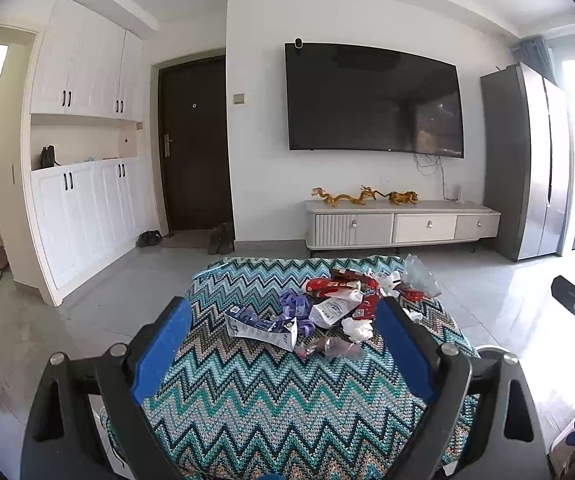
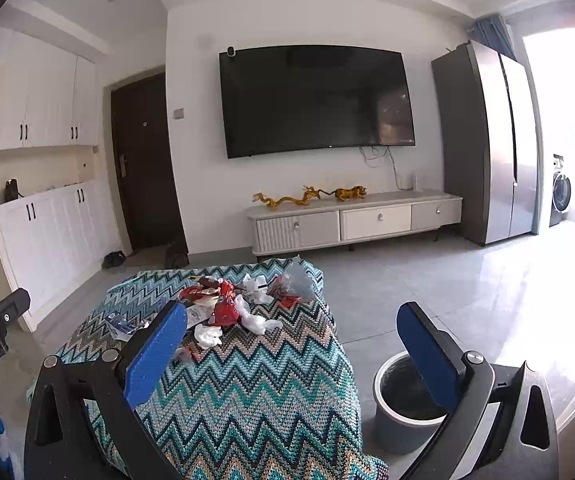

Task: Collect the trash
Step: 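Move both grippers toward the trash pile on the blanket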

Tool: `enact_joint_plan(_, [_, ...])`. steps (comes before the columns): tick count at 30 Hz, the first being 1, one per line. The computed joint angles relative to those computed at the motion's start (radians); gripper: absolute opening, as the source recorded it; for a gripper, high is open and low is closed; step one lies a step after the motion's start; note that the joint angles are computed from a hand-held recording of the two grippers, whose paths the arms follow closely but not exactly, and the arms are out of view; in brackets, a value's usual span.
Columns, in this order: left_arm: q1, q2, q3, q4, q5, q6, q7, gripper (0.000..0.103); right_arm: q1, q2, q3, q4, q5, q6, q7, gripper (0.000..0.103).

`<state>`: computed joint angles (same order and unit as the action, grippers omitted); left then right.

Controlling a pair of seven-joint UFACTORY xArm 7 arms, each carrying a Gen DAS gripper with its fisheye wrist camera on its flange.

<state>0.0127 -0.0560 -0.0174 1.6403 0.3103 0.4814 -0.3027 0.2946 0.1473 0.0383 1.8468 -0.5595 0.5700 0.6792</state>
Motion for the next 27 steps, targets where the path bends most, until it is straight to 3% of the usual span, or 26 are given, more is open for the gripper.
enact_joint_plan(8, [0.003,-0.021,0.001,-0.063,0.002,-0.080,-0.015,0.093,-0.004,-0.012,-0.001,-0.005,-0.030,0.006,0.021,0.103])
enact_joint_plan(14, [0.015,-0.044,-0.005,-0.126,-0.006,-0.162,-0.030,0.094,-0.017,-0.030,-0.002,-0.040,-0.035,-0.049,0.046,0.103])
enact_joint_plan(27, [0.001,0.000,-0.004,-0.118,-0.056,-0.156,0.024,0.094,-0.004,0.012,0.000,0.018,-0.006,0.035,-0.031,0.103])
